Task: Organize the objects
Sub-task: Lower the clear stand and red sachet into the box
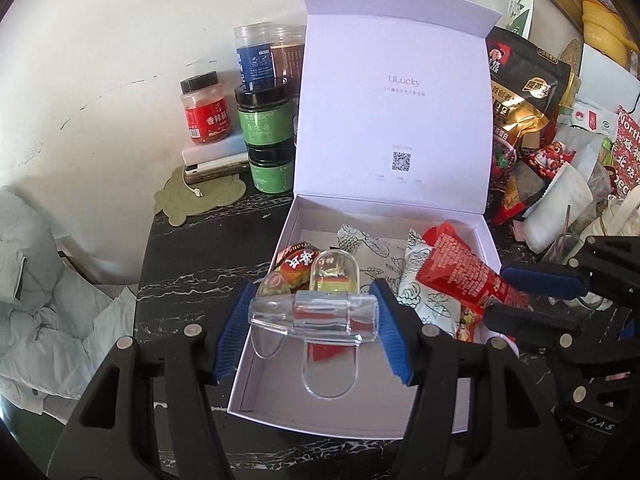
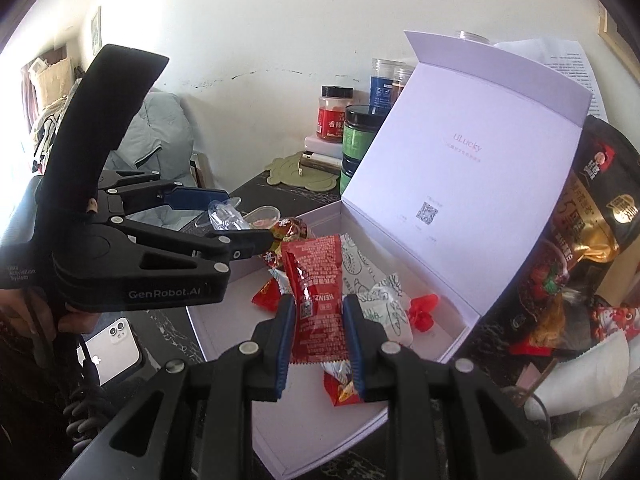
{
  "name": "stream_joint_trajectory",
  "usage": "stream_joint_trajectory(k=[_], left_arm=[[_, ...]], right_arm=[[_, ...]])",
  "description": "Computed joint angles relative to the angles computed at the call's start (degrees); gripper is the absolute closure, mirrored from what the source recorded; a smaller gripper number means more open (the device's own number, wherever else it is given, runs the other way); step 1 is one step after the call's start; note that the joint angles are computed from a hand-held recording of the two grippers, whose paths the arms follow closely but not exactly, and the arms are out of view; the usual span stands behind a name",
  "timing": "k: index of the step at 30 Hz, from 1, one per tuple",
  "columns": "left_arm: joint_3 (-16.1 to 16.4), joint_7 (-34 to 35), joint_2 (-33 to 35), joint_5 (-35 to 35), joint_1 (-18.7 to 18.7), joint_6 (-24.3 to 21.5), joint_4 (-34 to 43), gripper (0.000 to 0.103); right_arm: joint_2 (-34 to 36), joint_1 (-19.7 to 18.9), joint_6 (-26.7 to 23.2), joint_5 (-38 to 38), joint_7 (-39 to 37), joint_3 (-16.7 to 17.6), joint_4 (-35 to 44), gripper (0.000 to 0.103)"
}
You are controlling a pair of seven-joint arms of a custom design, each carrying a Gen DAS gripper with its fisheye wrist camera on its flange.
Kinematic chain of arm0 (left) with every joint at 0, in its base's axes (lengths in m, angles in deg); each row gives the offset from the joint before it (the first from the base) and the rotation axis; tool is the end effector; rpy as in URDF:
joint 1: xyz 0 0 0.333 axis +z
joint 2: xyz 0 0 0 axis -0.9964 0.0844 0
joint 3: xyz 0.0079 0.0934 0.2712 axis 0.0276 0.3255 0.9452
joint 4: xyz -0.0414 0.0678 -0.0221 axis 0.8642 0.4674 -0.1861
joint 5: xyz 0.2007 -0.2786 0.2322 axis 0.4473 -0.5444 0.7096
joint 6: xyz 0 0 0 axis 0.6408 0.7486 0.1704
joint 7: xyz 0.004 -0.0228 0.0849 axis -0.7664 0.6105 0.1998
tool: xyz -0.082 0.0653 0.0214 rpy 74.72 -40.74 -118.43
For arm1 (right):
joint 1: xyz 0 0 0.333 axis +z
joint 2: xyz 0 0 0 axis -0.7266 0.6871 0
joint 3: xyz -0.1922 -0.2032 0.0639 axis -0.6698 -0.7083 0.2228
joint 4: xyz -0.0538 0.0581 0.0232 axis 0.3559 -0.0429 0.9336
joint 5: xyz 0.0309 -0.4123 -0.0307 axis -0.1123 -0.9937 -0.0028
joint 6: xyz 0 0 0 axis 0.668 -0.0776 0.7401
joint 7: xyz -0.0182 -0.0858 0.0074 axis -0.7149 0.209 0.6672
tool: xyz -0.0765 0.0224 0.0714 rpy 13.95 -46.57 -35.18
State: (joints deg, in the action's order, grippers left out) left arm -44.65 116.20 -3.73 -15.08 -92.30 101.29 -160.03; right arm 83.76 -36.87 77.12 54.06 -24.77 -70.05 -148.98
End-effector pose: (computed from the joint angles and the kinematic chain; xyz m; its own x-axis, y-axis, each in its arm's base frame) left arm 0.6629 -0.2037 0.4700 -0.2439 -0.9692 -0.0336 -0.6914 0.1981 -0.6948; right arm 0.6384 0.1203 0.4746 0.4943 -0.8688 0.0278 -0.5821 -0.3546 -0.7317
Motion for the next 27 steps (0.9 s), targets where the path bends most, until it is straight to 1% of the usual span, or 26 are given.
stream_joint_trajectory(k=[5,9,13,22,27], left_arm=[[-0.47,2.76,3.92,-0.6,0.41,-2.25,4.42,0.045],[-1.06,4.97,6.07,-2.66,1.02,-3.77,6.53,0.045],[-0.73,5.37,7.11,-2.6,0.54,-4.46,7.42,0.045],[-1.85,8.92,7.48,-4.31,0.66,-4.41,7.31,0.045],[-4.2,14.19,7.96,-9.03,2.42,-5.26,7.61,0.045]], right_arm=[[3.5,-0.19,-0.29,-0.57,0.53,0.15,3.42,0.079],[5.33,-0.52,-2.2,-2.27,1.74,0.18,4.98,0.079],[6.29,-0.68,-2.87,-3.9,3.61,-0.04,5.6,0.079],[6.13,-1.0,-3.04,-5.15,4.58,0.09,4.89,0.079],[6.2,-0.99,-3.63,-5.72,5.25,0.05,4.63,0.079]])
